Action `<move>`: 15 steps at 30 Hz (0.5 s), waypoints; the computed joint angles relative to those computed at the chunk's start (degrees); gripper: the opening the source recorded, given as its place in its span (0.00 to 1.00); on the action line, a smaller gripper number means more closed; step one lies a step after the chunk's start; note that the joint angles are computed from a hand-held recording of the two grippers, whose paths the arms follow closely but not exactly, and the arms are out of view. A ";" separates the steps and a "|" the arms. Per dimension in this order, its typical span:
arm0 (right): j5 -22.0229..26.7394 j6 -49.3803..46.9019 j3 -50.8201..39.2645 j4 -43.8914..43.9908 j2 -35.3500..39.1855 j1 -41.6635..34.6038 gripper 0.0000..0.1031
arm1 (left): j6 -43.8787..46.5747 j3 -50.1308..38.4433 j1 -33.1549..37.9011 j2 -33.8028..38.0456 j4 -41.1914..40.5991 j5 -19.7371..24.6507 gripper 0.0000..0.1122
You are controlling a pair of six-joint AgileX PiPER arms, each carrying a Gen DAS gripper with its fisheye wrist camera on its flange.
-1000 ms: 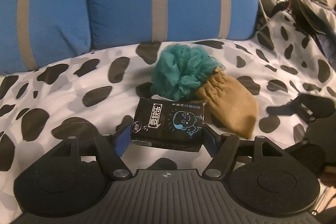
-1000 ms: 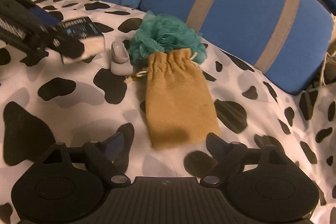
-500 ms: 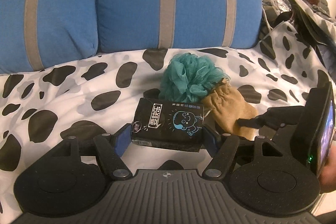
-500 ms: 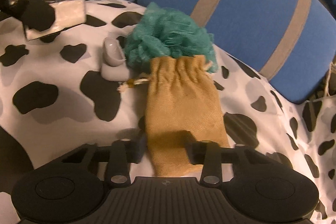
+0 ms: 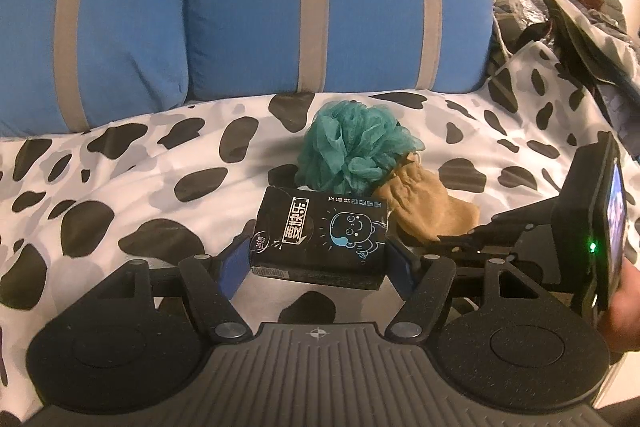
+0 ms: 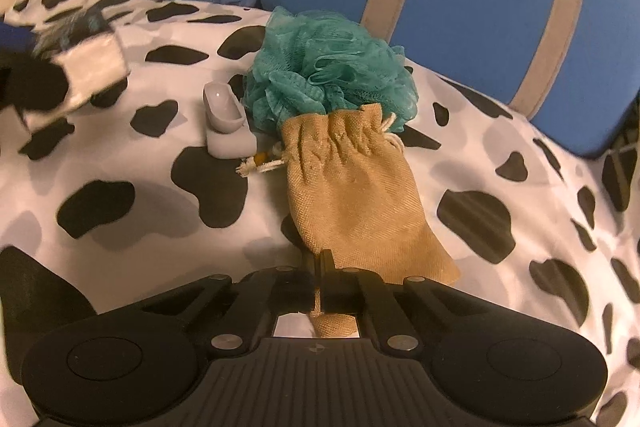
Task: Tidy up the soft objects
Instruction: 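Grasp the tan drawstring pouch with the right gripper while the left gripper holds the box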
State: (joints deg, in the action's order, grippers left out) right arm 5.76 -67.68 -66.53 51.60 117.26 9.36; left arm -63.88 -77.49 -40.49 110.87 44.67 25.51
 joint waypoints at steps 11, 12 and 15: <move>4.69 -7.95 3.86 11.65 -5.29 -2.70 0.04 | -6.30 2.62 -4.02 -2.70 3.26 4.39 0.61; 5.52 -8.63 4.42 12.94 -6.05 -3.34 0.04 | -6.84 2.69 -4.46 -2.87 3.34 4.98 0.61; 8.93 -10.72 6.28 17.30 -8.58 -5.54 0.03 | -8.50 3.43 -5.71 -3.75 3.23 5.60 0.61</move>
